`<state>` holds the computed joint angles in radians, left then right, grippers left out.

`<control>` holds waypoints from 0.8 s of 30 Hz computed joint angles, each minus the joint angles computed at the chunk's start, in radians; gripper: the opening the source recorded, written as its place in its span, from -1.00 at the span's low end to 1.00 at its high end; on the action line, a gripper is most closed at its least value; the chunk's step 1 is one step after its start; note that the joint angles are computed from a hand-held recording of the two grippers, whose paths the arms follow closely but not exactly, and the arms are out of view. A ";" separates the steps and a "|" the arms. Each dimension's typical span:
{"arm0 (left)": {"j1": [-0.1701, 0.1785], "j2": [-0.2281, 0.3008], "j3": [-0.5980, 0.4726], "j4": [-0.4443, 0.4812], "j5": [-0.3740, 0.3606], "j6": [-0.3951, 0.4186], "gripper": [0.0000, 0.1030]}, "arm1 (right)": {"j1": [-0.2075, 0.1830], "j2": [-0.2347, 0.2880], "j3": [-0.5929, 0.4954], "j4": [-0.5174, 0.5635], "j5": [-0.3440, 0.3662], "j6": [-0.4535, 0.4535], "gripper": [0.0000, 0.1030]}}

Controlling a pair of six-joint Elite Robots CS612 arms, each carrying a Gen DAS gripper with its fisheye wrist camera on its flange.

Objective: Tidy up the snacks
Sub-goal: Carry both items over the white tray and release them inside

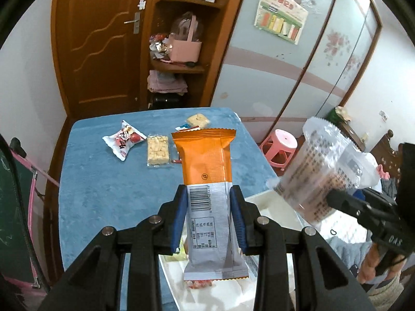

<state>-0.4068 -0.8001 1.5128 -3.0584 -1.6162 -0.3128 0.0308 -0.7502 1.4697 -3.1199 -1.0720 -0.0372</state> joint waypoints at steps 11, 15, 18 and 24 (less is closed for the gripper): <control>-0.042 0.037 0.051 0.057 0.044 -0.004 -0.38 | 0.032 0.010 0.069 -0.073 -0.295 0.030 -0.34; -0.046 0.050 0.045 0.105 0.031 -0.006 -0.36 | 0.045 0.023 0.048 -0.021 -0.394 0.022 -0.34; -0.055 0.052 0.045 0.127 0.065 0.001 -0.25 | 0.048 0.028 0.028 0.084 -0.400 0.013 -0.28; -0.062 0.053 0.053 0.079 0.120 -0.023 0.75 | 0.070 0.040 0.016 0.066 -0.474 -0.009 0.45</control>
<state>-0.4690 -0.7474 1.5654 -2.9796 -1.4965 -0.3354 0.1006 -0.7098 1.4861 -3.0536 -1.5456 -0.0466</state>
